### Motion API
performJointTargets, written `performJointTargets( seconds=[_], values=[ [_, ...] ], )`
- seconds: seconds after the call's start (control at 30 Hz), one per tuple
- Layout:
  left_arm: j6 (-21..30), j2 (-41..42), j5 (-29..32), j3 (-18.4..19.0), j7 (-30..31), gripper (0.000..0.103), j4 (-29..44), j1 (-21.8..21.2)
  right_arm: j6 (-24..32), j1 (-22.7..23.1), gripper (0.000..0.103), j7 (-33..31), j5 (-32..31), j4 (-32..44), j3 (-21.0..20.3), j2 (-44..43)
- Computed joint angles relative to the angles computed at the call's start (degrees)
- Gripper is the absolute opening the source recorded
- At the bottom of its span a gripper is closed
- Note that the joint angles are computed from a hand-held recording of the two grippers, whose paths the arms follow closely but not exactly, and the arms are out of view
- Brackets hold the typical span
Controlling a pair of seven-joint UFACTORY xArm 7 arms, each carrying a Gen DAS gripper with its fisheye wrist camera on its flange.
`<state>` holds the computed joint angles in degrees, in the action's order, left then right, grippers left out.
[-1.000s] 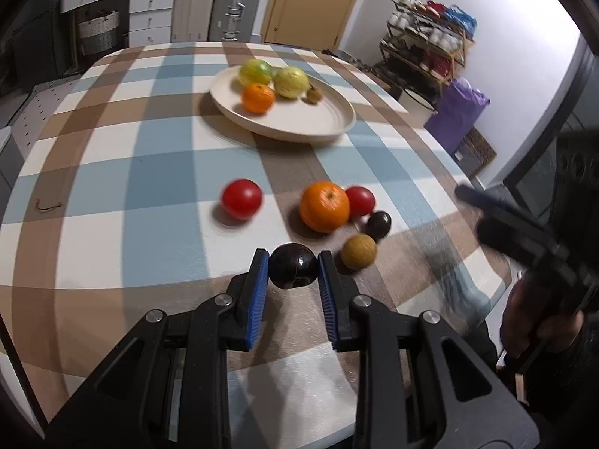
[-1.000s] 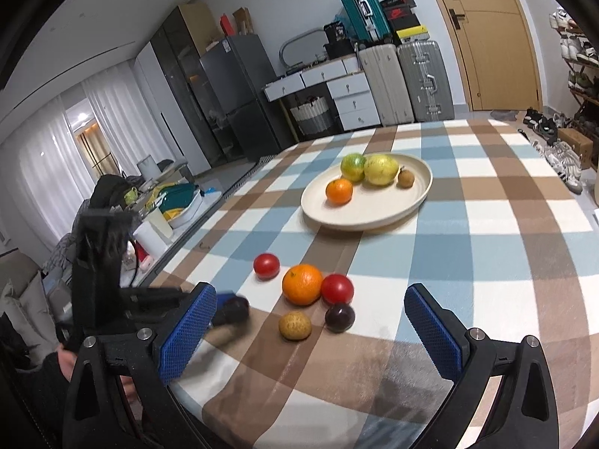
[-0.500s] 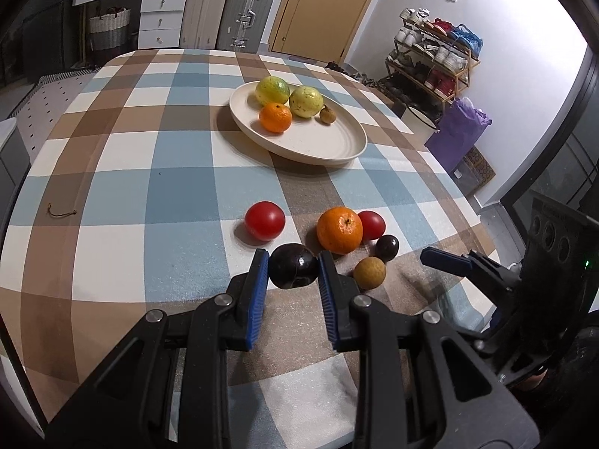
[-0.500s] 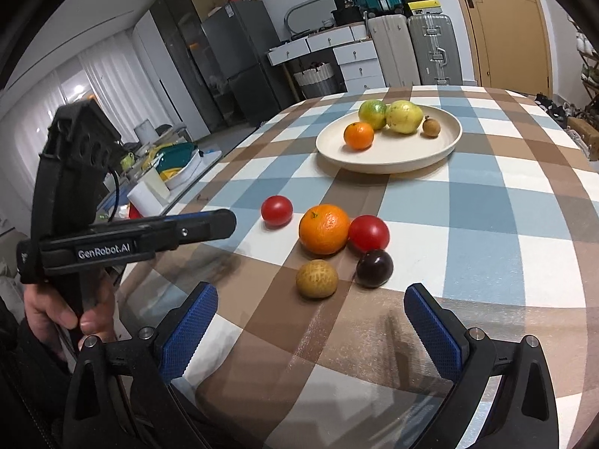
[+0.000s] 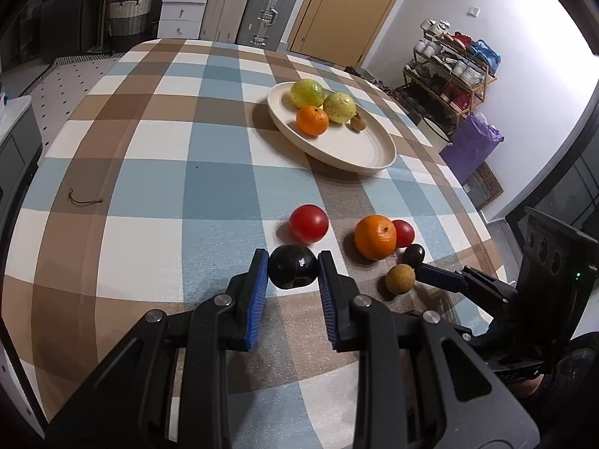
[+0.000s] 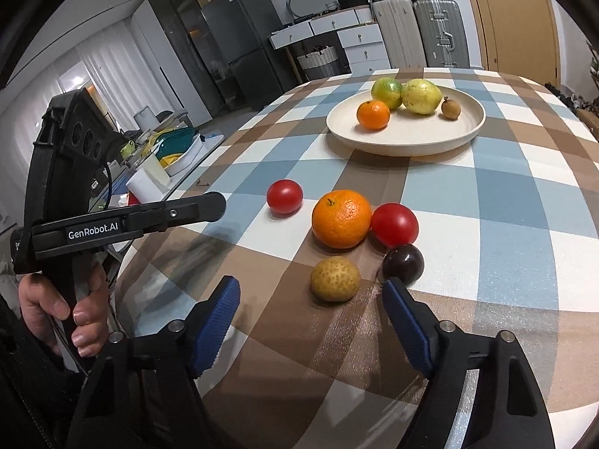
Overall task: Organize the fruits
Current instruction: 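Grasp the brown round fruit with the right gripper while left lifts the plum, then carry the plum and brown fruit onto the plate and open both grippers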
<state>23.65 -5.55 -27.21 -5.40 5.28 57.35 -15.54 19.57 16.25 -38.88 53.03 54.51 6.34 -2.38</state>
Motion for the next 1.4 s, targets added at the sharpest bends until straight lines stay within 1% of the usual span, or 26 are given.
performJointTargets(
  seconds=[0.07, 0.23, 0.3, 0.43, 0.47, 0.5, 0.53, 0.77, 0.9, 1.03, 1.23, 1.4],
  values=[
    [0.1, 0.1, 0.3, 0.1, -0.3, 0.024, 0.1, 0.1, 0.6, -0.1, 0.081, 0.6, -1.2, 0.6, 0.1, 0.4],
    [0.4, 0.5, 1.4, 0.1, -1.3, 0.024, 0.7, 0.5, 0.8, -0.4, 0.07, 3.5, -5.1, 1.3, 0.4, 1.4],
    [0.7, 0.8, 1.9, 0.0, -1.6, 0.024, 1.0, 0.7, 1.5, -0.7, 0.06, 3.3, -4.8, 1.8, 0.4, 1.8],
    [1.3, 1.7, 3.0, -0.2, -2.5, 0.024, 1.9, 0.9, 1.4, -1.1, 0.048, 2.8, -4.6, 2.1, 0.7, 2.2],
    [1.3, 1.8, 3.2, -0.2, -2.6, 0.024, 2.1, 1.0, 1.2, -1.2, 0.043, 2.8, -4.7, 2.0, 0.7, 2.3],
    [1.3, 2.0, 3.4, -0.3, -2.9, 0.024, 2.4, 1.1, 1.3, -1.3, 0.034, 2.8, -4.7, 2.0, 0.7, 2.3],
    [1.4, 2.2, 3.7, -0.3, -3.2, 0.024, 2.8, 1.2, 1.9, -1.5, 0.029, 2.2, -3.9, 2.1, 0.6, 2.4],
    [2.5, 4.9, 4.8, -0.8, -3.4, 0.024, 7.0, 1.6, 2.1, -2.1, 0.029, -4.5, 3.7, 2.2, 0.3, 1.7],
    [3.5, 7.7, 4.4, -1.3, -2.8, 0.024, 10.9, 1.9, 2.8, -2.5, 0.029, -8.9, 8.6, 3.2, -0.3, 1.1],
    [4.4, 11.2, 4.8, -2.0, -2.7, 0.024, 15.6, 2.4, 3.5, -3.0, 0.029, -11.5, 11.4, 4.9, -0.9, 1.0],
    [6.9, 17.4, 6.6, -2.9, -3.3, 0.024, 24.4, 3.0, 5.5, -4.9, 0.029, -12.1, 12.3, 9.5, -1.5, 3.3],
    [9.7, 23.2, 7.2, -3.4, -4.2, 0.024, 32.9, 3.7, 6.3, -6.9, 0.029, -10.5, 10.0, 14.5, -0.9, 6.8]
  ],
)
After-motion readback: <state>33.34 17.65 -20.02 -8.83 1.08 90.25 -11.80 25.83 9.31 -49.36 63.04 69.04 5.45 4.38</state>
